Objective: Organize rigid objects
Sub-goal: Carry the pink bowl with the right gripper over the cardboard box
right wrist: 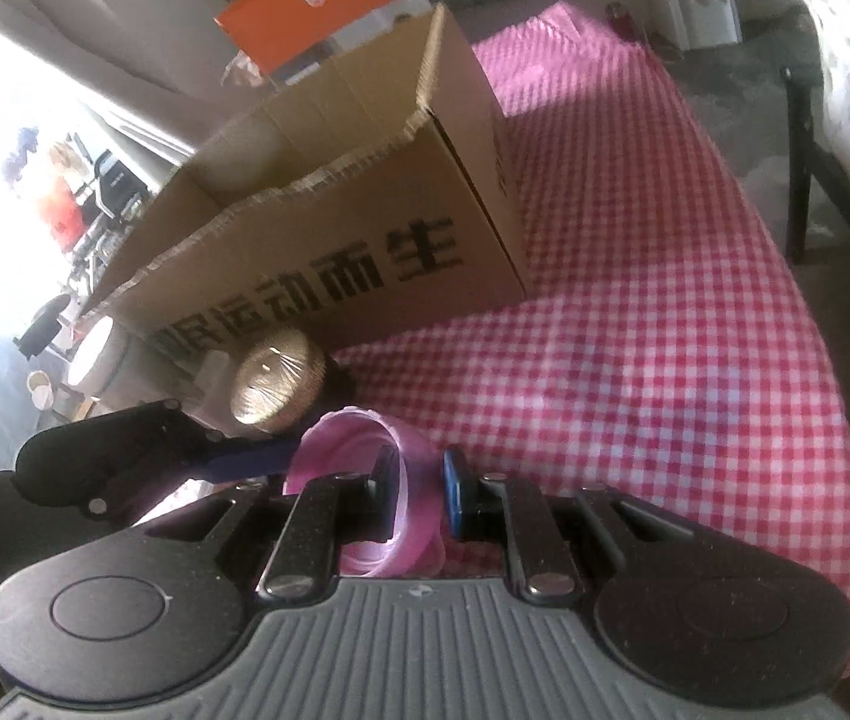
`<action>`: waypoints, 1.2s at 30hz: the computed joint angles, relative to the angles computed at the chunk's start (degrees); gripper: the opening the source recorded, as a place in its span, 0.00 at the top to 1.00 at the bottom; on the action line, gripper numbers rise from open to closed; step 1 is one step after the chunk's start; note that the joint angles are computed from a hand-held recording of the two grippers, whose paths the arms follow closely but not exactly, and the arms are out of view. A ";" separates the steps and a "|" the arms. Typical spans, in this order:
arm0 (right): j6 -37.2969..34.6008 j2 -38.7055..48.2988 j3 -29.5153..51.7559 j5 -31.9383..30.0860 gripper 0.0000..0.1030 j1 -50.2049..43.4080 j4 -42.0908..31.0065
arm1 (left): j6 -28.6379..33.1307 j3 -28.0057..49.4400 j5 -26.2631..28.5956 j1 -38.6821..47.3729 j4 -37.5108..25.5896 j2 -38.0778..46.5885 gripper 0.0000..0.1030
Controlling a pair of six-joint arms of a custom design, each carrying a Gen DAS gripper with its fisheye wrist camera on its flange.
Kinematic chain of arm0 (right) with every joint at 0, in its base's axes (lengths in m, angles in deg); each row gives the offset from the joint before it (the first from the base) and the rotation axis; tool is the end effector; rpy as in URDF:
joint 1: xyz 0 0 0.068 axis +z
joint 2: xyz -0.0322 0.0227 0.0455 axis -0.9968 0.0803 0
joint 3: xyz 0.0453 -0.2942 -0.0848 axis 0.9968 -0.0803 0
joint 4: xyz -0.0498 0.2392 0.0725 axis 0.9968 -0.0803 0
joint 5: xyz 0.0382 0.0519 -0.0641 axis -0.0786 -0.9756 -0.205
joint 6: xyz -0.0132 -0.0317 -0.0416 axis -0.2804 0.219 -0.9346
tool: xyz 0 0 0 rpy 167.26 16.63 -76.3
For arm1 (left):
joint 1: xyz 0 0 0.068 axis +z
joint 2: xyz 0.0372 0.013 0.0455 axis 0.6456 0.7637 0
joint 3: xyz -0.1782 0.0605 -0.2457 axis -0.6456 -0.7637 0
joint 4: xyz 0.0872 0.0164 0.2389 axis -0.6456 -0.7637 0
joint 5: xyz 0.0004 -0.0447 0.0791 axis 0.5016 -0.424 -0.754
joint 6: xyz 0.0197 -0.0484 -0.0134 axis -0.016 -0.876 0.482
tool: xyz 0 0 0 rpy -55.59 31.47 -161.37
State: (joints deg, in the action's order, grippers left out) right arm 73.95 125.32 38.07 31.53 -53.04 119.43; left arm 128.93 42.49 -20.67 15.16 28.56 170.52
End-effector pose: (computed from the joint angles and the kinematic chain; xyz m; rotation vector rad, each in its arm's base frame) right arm 0.2389 0.1411 0.0901 0.5983 2.3129 0.4548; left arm 0.3222 -0.1654 0.1023 1.5542 1.9798 -0.3615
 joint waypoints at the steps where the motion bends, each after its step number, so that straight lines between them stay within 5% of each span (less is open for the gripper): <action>1: -0.44 -1.49 0.48 1.28 0.84 0.67 -1.93 | -0.10 -0.51 0.80 0.40 0.42 -0.82 0.30; 11: -10.03 -15.40 8.90 12.74 0.84 5.30 -18.87 | -3.53 -5.88 8.74 5.91 9.65 -10.94 0.30; 16: -21.29 -15.21 17.53 10.46 0.84 2.48 -21.49 | -7.53 -1.33 8.87 8.70 8.65 -12.58 0.30; 24: -31.89 -5.36 35.91 -4.46 0.84 -6.43 -27.69 | -12.30 13.22 3.47 9.80 2.39 -5.74 0.30; 31: -32.20 11.58 60.45 -20.79 0.84 -15.39 -43.42 | -14.27 35.03 -1.98 9.32 -15.30 6.62 0.30; 36: -31.86 23.77 78.40 -27.93 0.84 -19.51 -55.91 | -12.07 44.33 -10.16 6.60 -19.41 13.91 0.30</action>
State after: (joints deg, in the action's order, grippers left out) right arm 42.09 149.09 116.47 3.60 -72.55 63.52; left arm 116.87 86.82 -30.83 21.76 9.15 184.44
